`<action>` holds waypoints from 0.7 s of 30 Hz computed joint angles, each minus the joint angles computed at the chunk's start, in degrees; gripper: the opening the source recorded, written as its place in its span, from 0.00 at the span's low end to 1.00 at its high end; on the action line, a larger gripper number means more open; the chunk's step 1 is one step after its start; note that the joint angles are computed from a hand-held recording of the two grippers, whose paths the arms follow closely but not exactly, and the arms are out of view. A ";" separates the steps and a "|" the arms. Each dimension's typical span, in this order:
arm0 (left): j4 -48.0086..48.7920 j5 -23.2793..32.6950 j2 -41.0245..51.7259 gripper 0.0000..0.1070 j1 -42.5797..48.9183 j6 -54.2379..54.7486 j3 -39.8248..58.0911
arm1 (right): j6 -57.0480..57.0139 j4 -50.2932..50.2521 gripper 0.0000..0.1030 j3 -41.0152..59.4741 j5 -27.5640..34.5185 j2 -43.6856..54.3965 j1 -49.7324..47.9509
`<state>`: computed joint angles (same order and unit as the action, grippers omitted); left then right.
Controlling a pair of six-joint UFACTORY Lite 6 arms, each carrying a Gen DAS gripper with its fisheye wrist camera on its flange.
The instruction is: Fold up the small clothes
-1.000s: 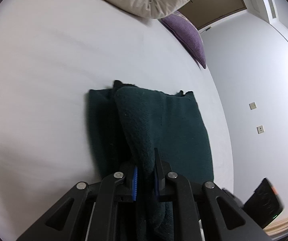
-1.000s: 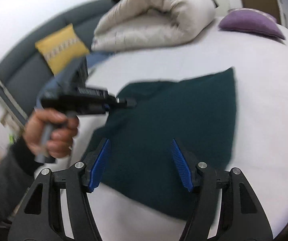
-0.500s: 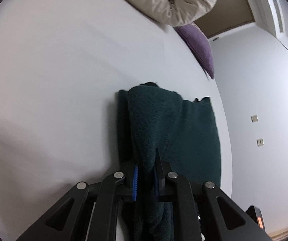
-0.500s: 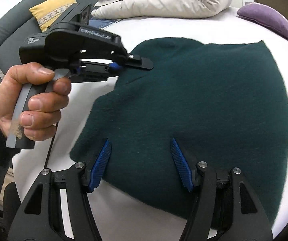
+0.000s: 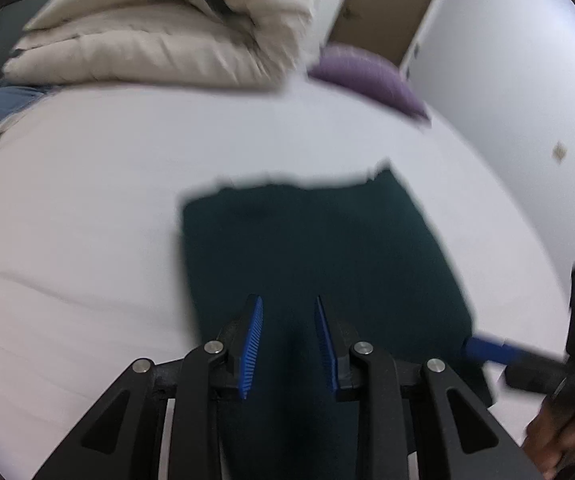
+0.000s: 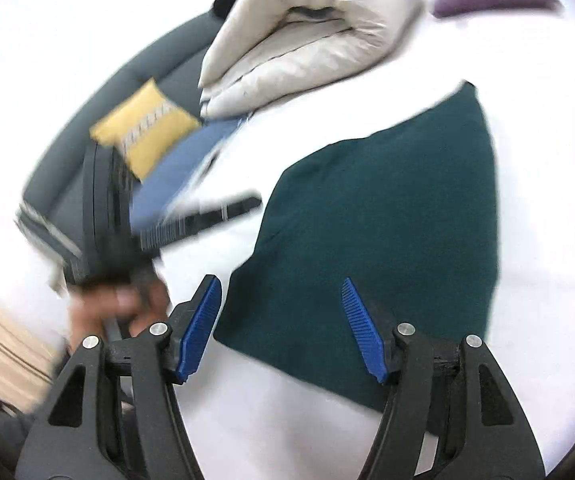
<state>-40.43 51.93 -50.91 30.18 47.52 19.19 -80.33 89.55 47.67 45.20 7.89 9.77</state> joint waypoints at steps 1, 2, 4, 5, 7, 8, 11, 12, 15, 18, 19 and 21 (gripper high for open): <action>0.33 -3.88 1.44 0.27 -2.50 -0.93 -1.77 | 0.82 -0.77 0.60 1.75 3.58 3.65 -3.62; -0.77 -6.30 2.57 0.24 -2.60 0.54 -3.40 | 1.45 -1.23 0.60 3.07 5.89 6.59 -5.28; -6.72 -4.36 5.76 0.20 3.57 9.69 -4.20 | 6.35 -4.27 0.58 9.65 10.12 15.38 -7.02; -8.03 -2.65 7.52 0.19 5.96 12.57 -3.63 | 7.75 -6.02 0.58 11.38 9.85 18.28 -7.19; -7.07 -2.26 8.55 0.17 6.60 14.67 -2.87 | 3.35 -5.13 0.57 9.56 11.31 20.49 -8.74; -6.46 -2.73 7.69 0.16 5.77 14.40 -3.21 | 0.58 -3.95 0.57 8.33 13.54 20.78 -10.40; -5.76 -4.35 7.03 0.16 3.96 14.39 -3.53 | 0.98 -6.56 0.56 8.37 17.23 22.20 -13.69; -6.29 -4.21 7.63 0.16 4.56 15.41 -3.50 | 2.10 -8.67 0.56 8.96 17.23 21.95 -14.23; -5.65 -5.93 7.00 0.16 2.14 13.59 -3.61 | 7.44 -17.10 0.58 7.70 14.53 15.00 -13.99; -3.69 -8.18 5.55 0.16 -1.25 10.61 -4.17 | 11.16 -17.66 0.59 15.44 20.46 14.51 -16.91; -4.31 -8.28 6.18 0.16 -1.07 11.36 -4.09 | 14.42 -15.68 0.59 20.90 20.90 16.34 -16.68; -6.03 -7.26 8.92 0.16 0.75 15.07 -3.12 | 20.55 -14.93 0.59 32.79 21.77 22.63 -14.67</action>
